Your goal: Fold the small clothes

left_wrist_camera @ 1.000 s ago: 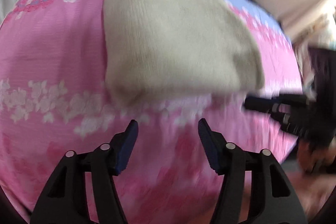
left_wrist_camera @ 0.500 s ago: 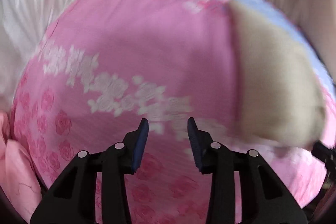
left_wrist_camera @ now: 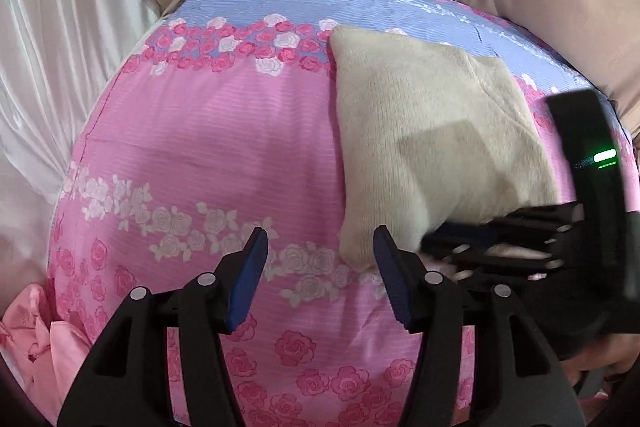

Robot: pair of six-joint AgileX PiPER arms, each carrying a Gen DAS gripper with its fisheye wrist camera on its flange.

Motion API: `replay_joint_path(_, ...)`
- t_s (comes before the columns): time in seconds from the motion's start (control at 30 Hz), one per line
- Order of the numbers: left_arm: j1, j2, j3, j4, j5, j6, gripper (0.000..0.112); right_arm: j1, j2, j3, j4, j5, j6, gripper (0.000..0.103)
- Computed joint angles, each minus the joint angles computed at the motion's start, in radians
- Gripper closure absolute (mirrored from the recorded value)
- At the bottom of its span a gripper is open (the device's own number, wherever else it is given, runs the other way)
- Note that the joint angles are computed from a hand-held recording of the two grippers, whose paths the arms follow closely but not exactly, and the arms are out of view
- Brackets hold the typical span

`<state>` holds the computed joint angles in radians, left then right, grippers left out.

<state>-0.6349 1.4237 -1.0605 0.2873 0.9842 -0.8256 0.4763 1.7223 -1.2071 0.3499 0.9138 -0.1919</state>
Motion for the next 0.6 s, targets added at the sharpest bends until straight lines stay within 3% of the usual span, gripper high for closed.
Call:
replay_joint_path(0.17,-0.012,-0.007,0.016,0.004,0.011,-0.008,0.059,-0.127,-0.163,0.183,-0.047,-0.075,0.029,0.092)
replay_joint_path(0.23,-0.026,0.008,0.007,0.002,0.010,-0.009,0.059,-0.181,-0.161,0.213,-0.053,-0.074,0.028,0.092)
replay_joint_path(0.37,-0.066,0.047,-0.028,0.001,0.012,-0.021,0.059,-0.270,-0.171,0.238,0.002,-0.054,0.008,0.103)
replay_joint_path(0.53,-0.111,0.083,-0.075,0.011,0.027,-0.044,0.059,-0.252,-0.293,0.272,-0.153,-0.117,0.110,0.092)
replay_joint_path(0.57,-0.122,0.094,-0.086,0.013,0.032,-0.049,0.057,-0.268,-0.292,0.277,-0.188,-0.112,0.120,0.080)
replay_joint_path(0.6,-0.133,0.100,-0.093,0.017,0.037,-0.058,0.054,-0.283,-0.303,0.297,-0.212,-0.116,0.137,0.076)
